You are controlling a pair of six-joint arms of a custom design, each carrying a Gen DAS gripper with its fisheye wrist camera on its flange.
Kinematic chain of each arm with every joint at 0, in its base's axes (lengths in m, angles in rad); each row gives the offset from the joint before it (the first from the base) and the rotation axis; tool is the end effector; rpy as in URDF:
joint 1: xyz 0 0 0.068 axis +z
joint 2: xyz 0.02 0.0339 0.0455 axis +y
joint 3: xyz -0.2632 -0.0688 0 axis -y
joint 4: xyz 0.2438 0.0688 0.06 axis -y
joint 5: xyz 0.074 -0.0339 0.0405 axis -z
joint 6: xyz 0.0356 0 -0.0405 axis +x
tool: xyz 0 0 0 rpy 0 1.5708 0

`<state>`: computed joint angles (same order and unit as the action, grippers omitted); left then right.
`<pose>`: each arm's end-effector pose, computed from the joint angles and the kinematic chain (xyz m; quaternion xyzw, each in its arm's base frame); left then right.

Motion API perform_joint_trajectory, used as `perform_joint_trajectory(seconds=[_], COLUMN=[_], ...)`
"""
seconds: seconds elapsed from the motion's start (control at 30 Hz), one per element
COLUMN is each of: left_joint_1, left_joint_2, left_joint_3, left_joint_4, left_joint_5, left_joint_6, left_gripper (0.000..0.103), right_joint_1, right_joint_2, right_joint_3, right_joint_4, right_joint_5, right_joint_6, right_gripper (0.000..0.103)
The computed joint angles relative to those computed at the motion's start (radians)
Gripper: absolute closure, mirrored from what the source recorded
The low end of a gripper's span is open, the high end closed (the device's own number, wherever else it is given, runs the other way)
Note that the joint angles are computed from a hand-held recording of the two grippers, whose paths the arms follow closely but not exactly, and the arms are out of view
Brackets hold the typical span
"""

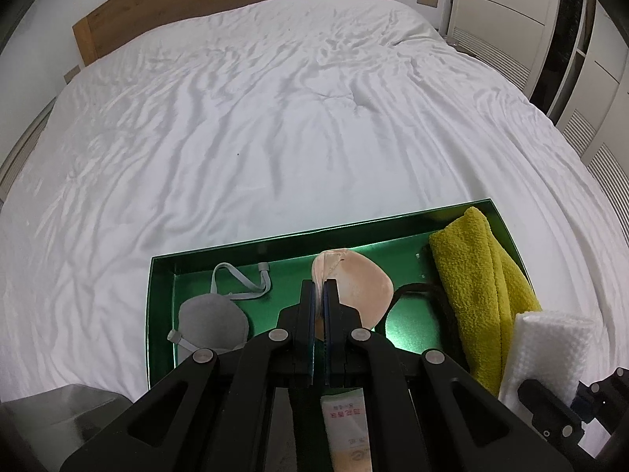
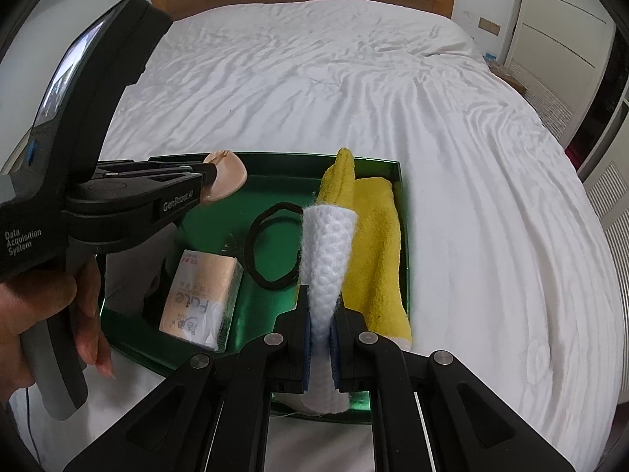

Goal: Organize soft objects
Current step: 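Hold both sponges above the tray beside the soap box and yellow towel, then lower both sponges into the green tray and open both grippers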

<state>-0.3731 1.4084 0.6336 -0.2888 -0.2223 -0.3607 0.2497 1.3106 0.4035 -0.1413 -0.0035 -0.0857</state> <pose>0.2323 -0.0825 0.1505 -0.0219 0.9622 0.0108 0.2713 0.1981 0.0506 0.1178 -0.1617 0.9525 0.0228 0.2572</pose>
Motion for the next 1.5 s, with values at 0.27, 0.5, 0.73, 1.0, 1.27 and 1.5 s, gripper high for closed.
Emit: perform_joint_trajectory(seconds=[0.27, 0.5, 0.73, 1.0, 1.27, 1.5], left_joint_1=[-0.003, -0.011, -0.016, -0.026, -0.024, -0.023], left_joint_2=[-0.002, -0.016, -0.010, -0.011, -0.010, -0.011], left_joint_3=[-0.004, -0.017, -0.018, -0.021, -0.022, -0.027], left_joint_4=[0.007, 0.020, 0.026, 0.029, 0.033, 0.034], left_joint_5=[-0.007, -0.023, -0.028, -0.037, -0.034, -0.026], left_joint_6=[-0.001, 0.000, 0.000, -0.006, -0.001, 0.004], left_gripper=[0.101, 0.101, 0.101, 0.101, 0.101, 0.100], right_joint_1=[-0.004, -0.013, -0.015, -0.016, -0.016, -0.016], right_joint_2=[-0.005, 0.002, 0.006, 0.015, 0.020, 0.025], right_joint_3=[-0.004, -0.007, -0.006, -0.004, -0.003, -0.002], right_joint_4=[0.000, 0.009, 0.013, 0.019, 0.024, 0.029], right_joint_5=[0.000, -0.005, -0.007, -0.008, -0.009, -0.007], right_joint_6=[-0.003, -0.011, -0.014, -0.015, -0.016, -0.014], right_gripper=[0.096, 0.096, 0.096, 0.096, 0.096, 0.095])
